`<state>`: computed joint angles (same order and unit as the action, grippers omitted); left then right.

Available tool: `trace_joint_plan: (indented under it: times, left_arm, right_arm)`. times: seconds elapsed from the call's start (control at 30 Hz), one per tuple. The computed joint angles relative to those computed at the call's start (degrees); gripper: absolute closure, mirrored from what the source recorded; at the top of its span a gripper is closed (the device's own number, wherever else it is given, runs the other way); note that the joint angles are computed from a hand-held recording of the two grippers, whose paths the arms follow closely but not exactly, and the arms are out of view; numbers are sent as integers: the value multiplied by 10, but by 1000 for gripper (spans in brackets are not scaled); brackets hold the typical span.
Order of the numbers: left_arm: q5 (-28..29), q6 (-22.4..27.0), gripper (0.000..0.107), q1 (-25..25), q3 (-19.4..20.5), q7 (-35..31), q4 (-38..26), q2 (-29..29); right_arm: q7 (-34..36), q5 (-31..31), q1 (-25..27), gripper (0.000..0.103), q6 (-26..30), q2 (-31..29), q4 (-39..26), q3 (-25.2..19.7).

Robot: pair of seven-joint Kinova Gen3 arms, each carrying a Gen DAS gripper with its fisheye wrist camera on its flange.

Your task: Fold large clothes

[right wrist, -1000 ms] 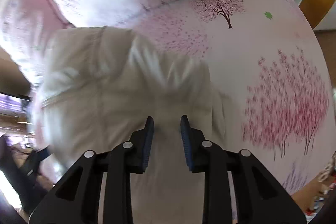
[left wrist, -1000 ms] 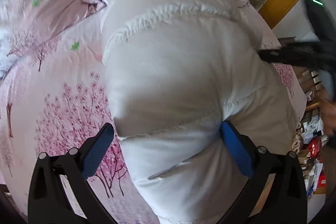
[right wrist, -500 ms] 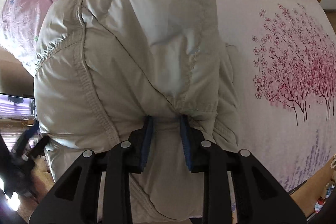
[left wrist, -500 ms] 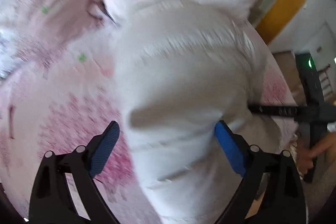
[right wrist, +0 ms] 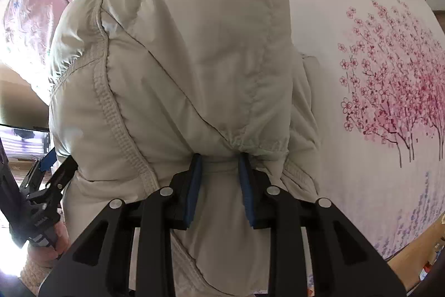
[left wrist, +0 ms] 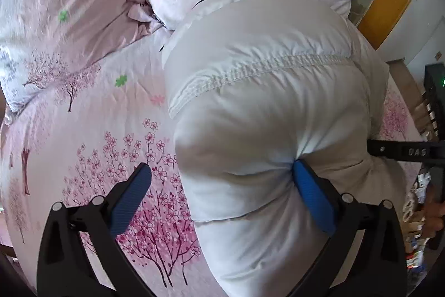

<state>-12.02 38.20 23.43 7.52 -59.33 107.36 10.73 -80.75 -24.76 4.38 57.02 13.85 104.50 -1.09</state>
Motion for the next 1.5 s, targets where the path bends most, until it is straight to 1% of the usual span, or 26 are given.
trace_joint_plan:
  times: [0.07, 0.13, 0.23, 0.33, 0.4, 0.47, 0.5, 0.6, 0.67, 0.7, 0.73, 0.77, 0.8, 0.87, 0.9, 0.93, 0.97, 1.0, 1.1, 1.17, 1.23, 1.3, 1.33, 1.4, 1.43, 1.5]
  left_arm:
    - [23, 3, 6, -11, 4, -15, -1, -2]
    - [57, 0, 6, -6, -18, -48, 0, -2]
    - [90, -3, 6, 58, -96, -85, 0, 0]
    - [130, -15, 6, 123, -176, -117, 3, 6]
    - [164, -34, 6, 165, -229, -144, 13, 9]
    - [209, -38, 6, 174, -254, -189, 16, 12]
    - [232, -33, 6, 163, -252, -210, 15, 10]
    - [302, 2, 7, 87, -211, -237, 17, -13]
    - [349, -1, 7, 34, -189, -267, 43, -40]
    - [372, 4, 7, 8, -182, -286, 53, -48]
    - [395, 10, 7, -13, -179, -308, 59, -50]
    - [415, 21, 7, -28, -187, -326, 64, -48]
    - [439, 28, 7, -32, -205, -344, 71, -46]
    - [485, 41, 7, -58, -212, -379, 84, -43]
    - [507, 49, 7, -66, -217, -396, 88, -41]
    - [519, 53, 7, -66, -221, -407, 91, -40]
    - [522, 53, 7, -54, -230, -413, 90, -36]
    - [516, 50, 7, -33, -243, -410, 86, -33]
    - [457, 49, 6, 8, -246, -367, 58, -22]
    - [411, 51, 6, 35, -249, -331, 38, -14]
    - [367, 53, 6, 42, -235, -297, 24, -10]
    - [347, 51, 6, 42, -220, -280, 17, -5]
    - [348, 47, 6, 46, -219, -281, 18, -3]
    - [355, 33, 6, 45, -215, -289, 22, -1]
    - [366, 27, 6, 45, -217, -299, 24, -1]
    - [405, 27, 6, 24, -215, -326, 32, -8]
  right_arm:
    - [-26, 26, -14, 72, 17, -15, -12, -2]
    - [-24, 27, -13, 67, 22, -37, -7, -3]
    - [-19, 18, -10, 67, 24, -51, 11, 3]
    - [4, -18, 1, 67, -7, -32, 38, 5]
    - [19, -30, 6, 67, -20, -16, 40, 3]
    - [20, -33, 10, 67, -13, -3, 31, 2]
    - [24, -30, 11, 67, -8, 0, 27, 0]
    - [28, -28, 19, 66, 19, -5, 12, 1]
    - [55, -48, 43, 64, 44, -15, 5, 9]
    - [75, -70, 59, 61, 52, -21, 10, 15]
    - [90, -90, 73, 54, 60, -25, 13, 22]
    - [98, -106, 94, 44, 70, -28, 14, 25]
    - [102, -113, 103, 40, 71, -33, 16, 31]
    - [99, -106, 102, 41, 56, -48, 18, 41]
    - [99, -100, 96, 45, 42, -60, 20, 43]
    - [105, -102, 95, 54, 35, -65, 20, 41]
    - [116, -111, 94, 58, 28, -69, 26, 41]
    - [127, -121, 91, 58, 21, -73, 28, 40]
    - [141, -122, 65, 59, -6, -80, 32, 26]
    - [118, -103, 39, 59, -16, -73, 23, 13]
    - [75, -62, -8, 59, -20, -65, 12, 31]
    - [38, -26, -30, 59, -18, -50, 7, 39]
    - [29, -22, -25, 59, -12, -33, 5, 38]
    - [22, -42, 18, 59, 3, -1, -1, 18]
    - [33, -54, 36, 59, 2, 11, -1, 7]
    - [47, -65, 42, 59, 6, 22, -3, 8]
